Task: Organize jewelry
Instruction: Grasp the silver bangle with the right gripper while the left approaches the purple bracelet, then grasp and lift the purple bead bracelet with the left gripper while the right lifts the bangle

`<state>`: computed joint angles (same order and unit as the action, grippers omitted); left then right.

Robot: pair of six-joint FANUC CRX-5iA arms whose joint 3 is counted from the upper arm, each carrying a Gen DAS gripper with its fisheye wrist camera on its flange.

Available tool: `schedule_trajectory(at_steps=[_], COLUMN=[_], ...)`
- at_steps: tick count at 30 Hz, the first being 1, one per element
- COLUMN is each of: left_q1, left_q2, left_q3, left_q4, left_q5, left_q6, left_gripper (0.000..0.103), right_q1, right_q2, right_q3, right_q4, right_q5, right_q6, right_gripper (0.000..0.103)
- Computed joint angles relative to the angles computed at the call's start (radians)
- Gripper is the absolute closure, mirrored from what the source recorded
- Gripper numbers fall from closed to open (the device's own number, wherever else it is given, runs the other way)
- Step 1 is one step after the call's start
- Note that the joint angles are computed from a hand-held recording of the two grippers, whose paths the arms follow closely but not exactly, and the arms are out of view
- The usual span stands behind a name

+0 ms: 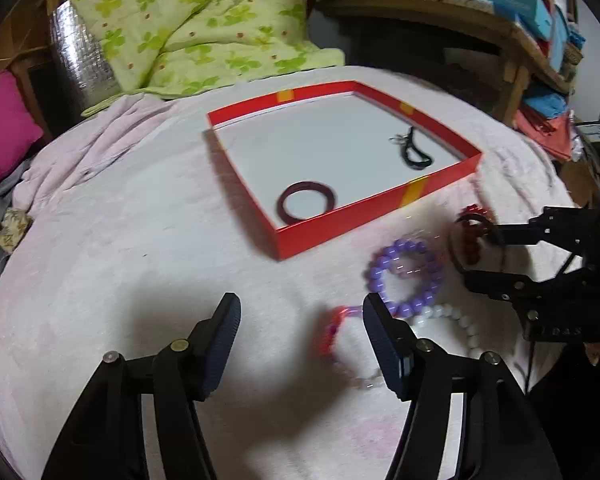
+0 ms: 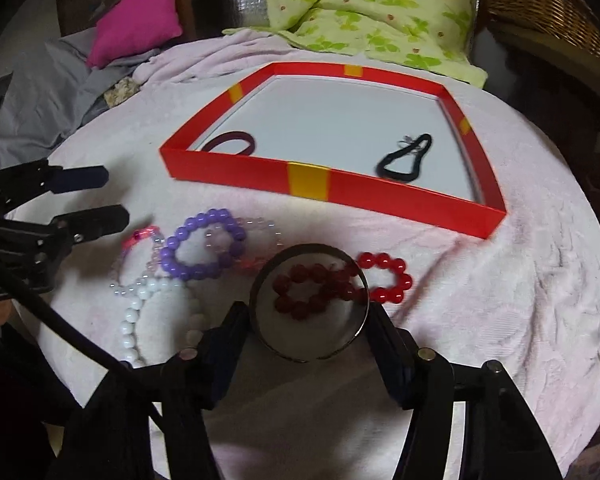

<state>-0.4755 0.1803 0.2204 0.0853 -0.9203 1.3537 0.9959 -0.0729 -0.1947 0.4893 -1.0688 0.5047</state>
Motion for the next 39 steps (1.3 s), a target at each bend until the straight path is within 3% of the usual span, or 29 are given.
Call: schedule_trajectory(at_steps=[4,11,12,13,16,21,28,34,39], left_q1=[-0.003,-0.022,-0.024,-0.026,-0.041,-0.047,-0.042,-0.029,-0.016], left_q2=[0.003,0.039,0.047,0.054,0.083,0.105,0.102,0.085,0.075], left_q3=[-0.021,-0.007,-0.003,0.002,0.038,0.058,0.045,0.017,0.003], left_q4=[0.071,0.145,0.157,0.164,0.143,0.146,0.162,0.197,0.211], left_q5=[0.027,0.006,0.001,-0.004,-0.035,-0.056,-0.038,-0.011,-0.001], left_q6=[-0.061,-0.123,-0.128,-0.130,-0.112,-0.113,-0.131,-0.161,-0.174], left_gripper=[0.032,0.029,0.029,0.029,0.029,0.029,0.033,0.061,0.082], right_q1=[-0.007,-0.031,-0.038,-0.052,-0.075,-0.098,-0.121,-0.131,-0.133], right_q2=[-0.031,-0.118,-0.133,-0.150,-0.175,-0.170,-0.185,-0.183,-0.125], right_q3=[-0.028,-0.095,-0.108,-0.119,-0.149,-0.131,-0.147,-0.151,-0.105], right_q4=[-0.003,-0.010,-0.008,-0.024,-0.006,-0.062,-0.056,-0.030,-0.031], right_q5=[0.041,0.146,0.167,0.191,0.212,0.170,0.145,0.140,0.114], right_q6=[-0.020,-0.074,-0.092,-0.110,-0.196,-0.181,-0.246,-0.306,-0.260], right_gripper=[0.040,0.041,0.063,0.072,0.072,0.073,0.046,0.027,0.023])
